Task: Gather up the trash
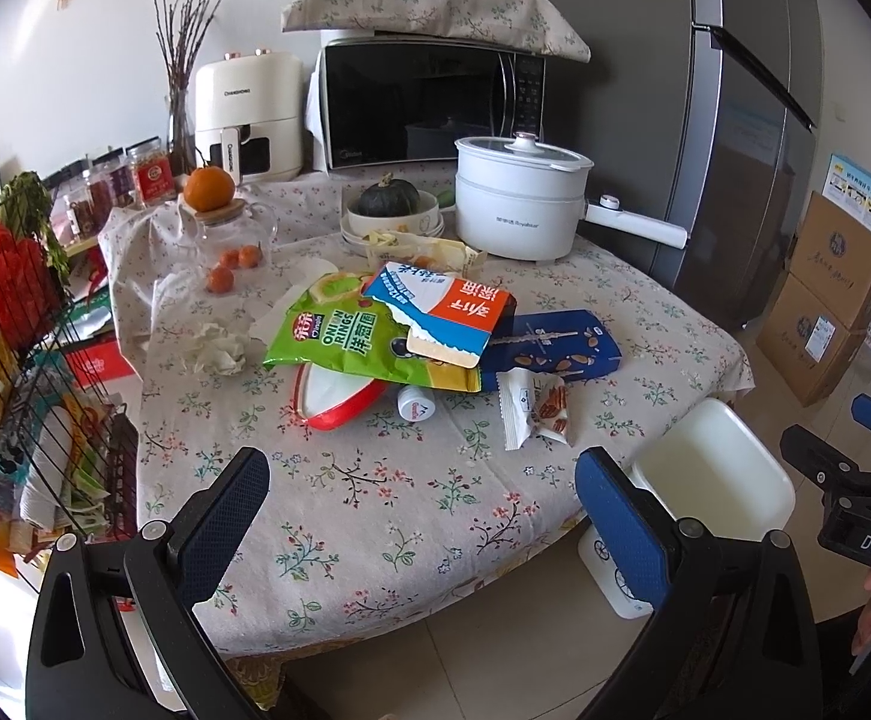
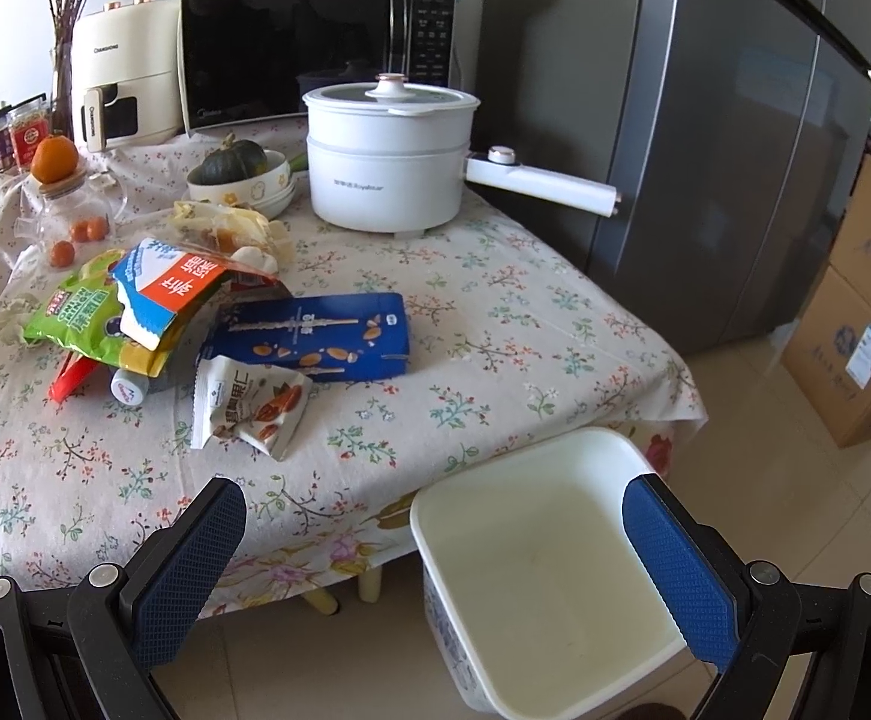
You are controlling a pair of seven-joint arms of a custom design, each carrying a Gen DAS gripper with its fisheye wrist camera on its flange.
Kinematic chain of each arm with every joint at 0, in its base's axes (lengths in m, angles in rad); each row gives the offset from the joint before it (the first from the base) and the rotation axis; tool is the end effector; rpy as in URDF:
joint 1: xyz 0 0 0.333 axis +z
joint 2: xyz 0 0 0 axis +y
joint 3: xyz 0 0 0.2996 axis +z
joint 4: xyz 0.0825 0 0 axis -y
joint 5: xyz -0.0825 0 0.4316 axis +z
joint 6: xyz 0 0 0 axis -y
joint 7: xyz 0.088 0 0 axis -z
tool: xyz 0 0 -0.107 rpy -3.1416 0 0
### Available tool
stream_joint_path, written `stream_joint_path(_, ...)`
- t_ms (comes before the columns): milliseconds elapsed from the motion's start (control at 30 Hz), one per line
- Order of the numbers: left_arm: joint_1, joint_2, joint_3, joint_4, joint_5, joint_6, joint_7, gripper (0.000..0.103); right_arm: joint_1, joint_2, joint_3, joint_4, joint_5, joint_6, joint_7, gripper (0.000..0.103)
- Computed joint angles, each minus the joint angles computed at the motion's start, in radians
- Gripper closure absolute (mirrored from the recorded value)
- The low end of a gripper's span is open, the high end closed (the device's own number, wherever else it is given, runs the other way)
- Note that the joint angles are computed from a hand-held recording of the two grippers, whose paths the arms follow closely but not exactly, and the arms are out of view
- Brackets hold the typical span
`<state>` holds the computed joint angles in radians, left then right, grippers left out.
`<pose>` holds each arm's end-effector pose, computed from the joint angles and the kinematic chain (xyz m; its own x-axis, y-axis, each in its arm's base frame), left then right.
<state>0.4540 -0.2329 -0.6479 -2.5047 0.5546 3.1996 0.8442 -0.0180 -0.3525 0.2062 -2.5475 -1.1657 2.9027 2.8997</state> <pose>0.5080 -0.1521 0.3920 -0.0931 -0.9956 0.0124 -0.6383 0.0501 -0.7682 0.4700 0.1444 0.3962 -0.1031 -0.9914 0.0811 -0.6367 0.0032 -0.7711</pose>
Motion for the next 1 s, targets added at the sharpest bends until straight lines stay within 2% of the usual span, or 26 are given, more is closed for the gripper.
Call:
stream_joint_path(133,-0.006,-0.003,0.011,-0.004,-0.01,0.013,0.014,0.0,0.004,0.007,-0.001,0.008,0.003,-0.007,-0.003,0.0)
stream_joint_path(267,-0.088,-0.001,0.094,-0.014,-0.061,0.015,0.072,0.0,0.013,0.023,-0.001,0.026,0.004,-0.017,-0.003,0.0)
stream_joint_path(500,-0.133,-0.003,0.141,-0.026,-0.125,0.01,0.132,0.0,0.031,0.048,-0.008,0.054,0.008,-0.026,-0.007,0.0)
stream_joint_path(733,-0.217,0.007,0.226,-0.027,-0.176,-0.004,0.191,0.0,0.054,0.068,-0.022,0.074,-0.009,-0.036,0.009,0.0)
stream_joint_path(933,-0.25,0.014,0.255,-0.022,-0.192,-0.015,0.212,0.0,0.061,0.07,-0.03,0.077,-0.023,-0.027,0.029,0.0)
stream_joint_path(1000,-0.291,0.021,0.294,-0.019,-0.209,-0.018,0.235,0.0,0.061,0.07,-0.031,0.078,-0.031,-0.025,0.037,0.0)
